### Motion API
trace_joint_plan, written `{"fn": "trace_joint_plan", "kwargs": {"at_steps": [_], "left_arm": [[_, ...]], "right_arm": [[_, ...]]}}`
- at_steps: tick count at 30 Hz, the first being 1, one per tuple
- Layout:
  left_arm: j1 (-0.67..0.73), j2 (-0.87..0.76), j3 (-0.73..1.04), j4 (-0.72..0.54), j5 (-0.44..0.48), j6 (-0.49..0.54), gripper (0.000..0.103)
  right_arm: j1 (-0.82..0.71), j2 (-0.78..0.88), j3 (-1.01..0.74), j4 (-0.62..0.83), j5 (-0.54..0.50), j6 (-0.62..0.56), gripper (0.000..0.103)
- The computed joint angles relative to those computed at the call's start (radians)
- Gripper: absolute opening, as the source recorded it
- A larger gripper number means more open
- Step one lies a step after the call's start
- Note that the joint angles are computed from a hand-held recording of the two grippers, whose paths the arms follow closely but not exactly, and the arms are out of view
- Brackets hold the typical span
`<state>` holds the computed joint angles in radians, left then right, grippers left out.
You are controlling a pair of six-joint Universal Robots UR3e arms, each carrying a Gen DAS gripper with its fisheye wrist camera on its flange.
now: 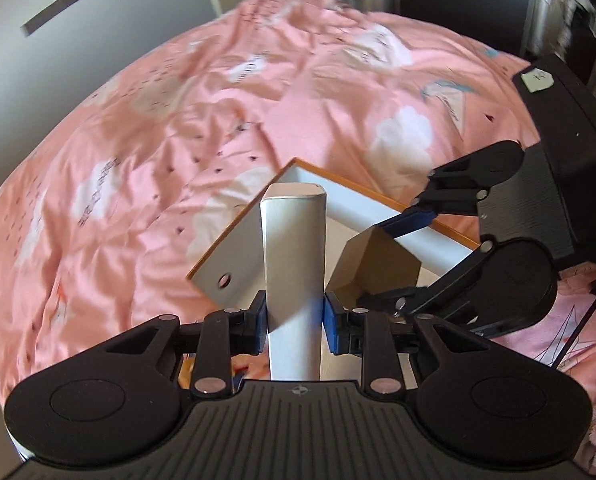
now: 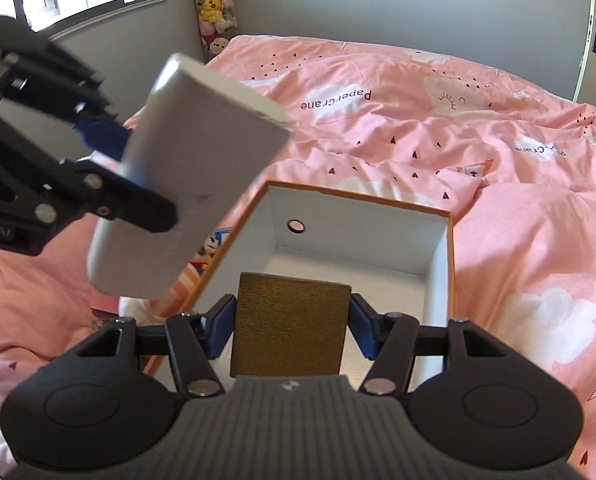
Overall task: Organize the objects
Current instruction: 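Carry the white case and gold box over the orange box with both grippers, then lower the white case into the box and open the left gripper while the right holds the gold box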
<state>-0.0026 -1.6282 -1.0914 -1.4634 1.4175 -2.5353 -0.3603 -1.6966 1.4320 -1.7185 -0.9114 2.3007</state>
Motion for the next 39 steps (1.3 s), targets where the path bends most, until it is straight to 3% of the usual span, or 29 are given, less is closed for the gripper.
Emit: {"fn": "trace_joint_plan", "kwargs": {"at_steps": [6,17,25,32,34,36,39], "left_arm": [[-0.107,-0.213,0.127,-0.029,0.105,0.044,0.031],[-0.141,-0.507,0.357,-0.16,0.13,0.116,0.031],[-0.145,-0.68,0.512,-0.238,0.159,0.193,0.031],[-0.131,-0.718,0.474,-0.157,0.163,0.334,0.032],[-0.123,-0.698,0.435,-0.119,0.165,0.392,0.037],[-0.126,-0.653,0.354,-0.04,0.192,0.446,0.049],[-0.128,-0.633,0.338,-0.032,0.246,0.496,0.052]], "right_arm": [[-0.01,0.056,0.015,-0.034,-0.048,-0.063,0.062],[0.019,0.134,0.007,-0.06,-0.132,-0.252,0.062],[0.015,0.232,-0.061,-0.04,-0.138,-0.287,0.062],[0.037,0.28,-0.081,-0.069,-0.166,-0.283,0.062],[0.038,0.285,-0.085,-0.068,-0.166,-0.289,0.062],[0.042,0.29,-0.088,-0.07,-0.168,-0.293,0.062],[0.051,0.302,-0.095,-0.078,-0.174,-0.29,0.062]]}}
